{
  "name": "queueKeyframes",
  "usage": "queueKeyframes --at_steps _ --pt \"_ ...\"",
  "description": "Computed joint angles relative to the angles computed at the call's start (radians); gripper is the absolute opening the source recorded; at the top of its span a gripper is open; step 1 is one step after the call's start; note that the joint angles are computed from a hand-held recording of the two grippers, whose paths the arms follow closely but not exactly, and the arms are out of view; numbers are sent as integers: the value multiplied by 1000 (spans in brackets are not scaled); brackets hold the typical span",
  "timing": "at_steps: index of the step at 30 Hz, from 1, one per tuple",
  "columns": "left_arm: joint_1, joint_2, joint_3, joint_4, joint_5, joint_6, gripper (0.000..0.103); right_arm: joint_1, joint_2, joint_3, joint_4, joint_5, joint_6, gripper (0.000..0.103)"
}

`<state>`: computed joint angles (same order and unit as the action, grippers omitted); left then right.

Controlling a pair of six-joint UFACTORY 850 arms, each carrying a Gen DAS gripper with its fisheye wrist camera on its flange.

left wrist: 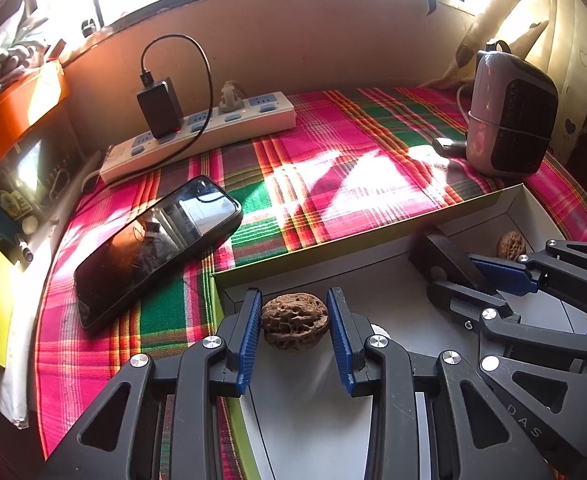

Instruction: Organize objects

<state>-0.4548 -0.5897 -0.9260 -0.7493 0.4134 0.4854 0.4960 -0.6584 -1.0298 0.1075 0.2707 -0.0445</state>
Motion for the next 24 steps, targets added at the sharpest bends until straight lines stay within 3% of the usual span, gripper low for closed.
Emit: queueKeyframes --at_steps 14,19,24 --pt "-2 1 5 38 -3 -45 32 -5 -1 0 -44 -4 67 25" --pt "2 2 6 54 -7 -61 32 -5 0 0 -49 -7 83 34" --pt "0 8 11 49 -12 -55 32 -5 9 9 -44 1 84 35"
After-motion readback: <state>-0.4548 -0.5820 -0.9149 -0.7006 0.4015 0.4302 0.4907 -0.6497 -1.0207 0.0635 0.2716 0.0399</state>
